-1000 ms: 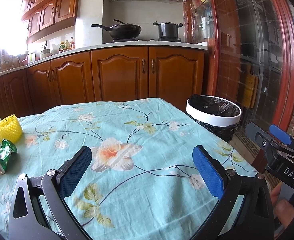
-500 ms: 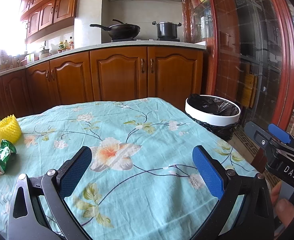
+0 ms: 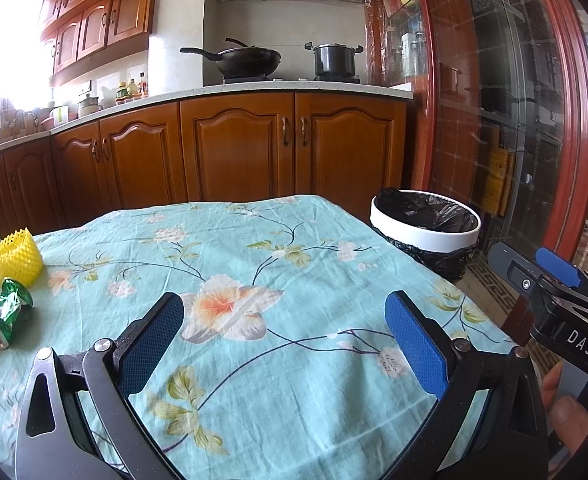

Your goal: Collect trash

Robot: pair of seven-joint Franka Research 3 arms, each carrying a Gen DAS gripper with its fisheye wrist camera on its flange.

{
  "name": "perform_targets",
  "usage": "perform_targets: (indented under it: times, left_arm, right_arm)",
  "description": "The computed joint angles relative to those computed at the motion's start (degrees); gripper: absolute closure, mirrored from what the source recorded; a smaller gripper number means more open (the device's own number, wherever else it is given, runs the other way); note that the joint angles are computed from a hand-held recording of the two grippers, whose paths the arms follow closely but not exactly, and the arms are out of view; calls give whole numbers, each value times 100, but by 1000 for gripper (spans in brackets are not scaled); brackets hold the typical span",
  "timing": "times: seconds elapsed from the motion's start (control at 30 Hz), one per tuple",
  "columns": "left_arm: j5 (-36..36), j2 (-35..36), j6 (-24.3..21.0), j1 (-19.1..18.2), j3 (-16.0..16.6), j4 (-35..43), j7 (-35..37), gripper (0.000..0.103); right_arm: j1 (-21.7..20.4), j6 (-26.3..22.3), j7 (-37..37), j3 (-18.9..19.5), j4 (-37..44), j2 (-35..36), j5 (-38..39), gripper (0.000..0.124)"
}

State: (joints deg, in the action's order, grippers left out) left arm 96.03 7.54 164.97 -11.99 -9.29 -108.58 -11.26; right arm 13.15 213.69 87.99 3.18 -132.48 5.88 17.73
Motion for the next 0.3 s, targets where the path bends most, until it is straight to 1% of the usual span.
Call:
perform_targets:
  times: [0.3]
  left_arm:
    - [-62, -44, 101, 63, 23, -37, 0, 0]
  right_arm:
    - [-6, -97, 22, 6, 57, 7, -31, 21]
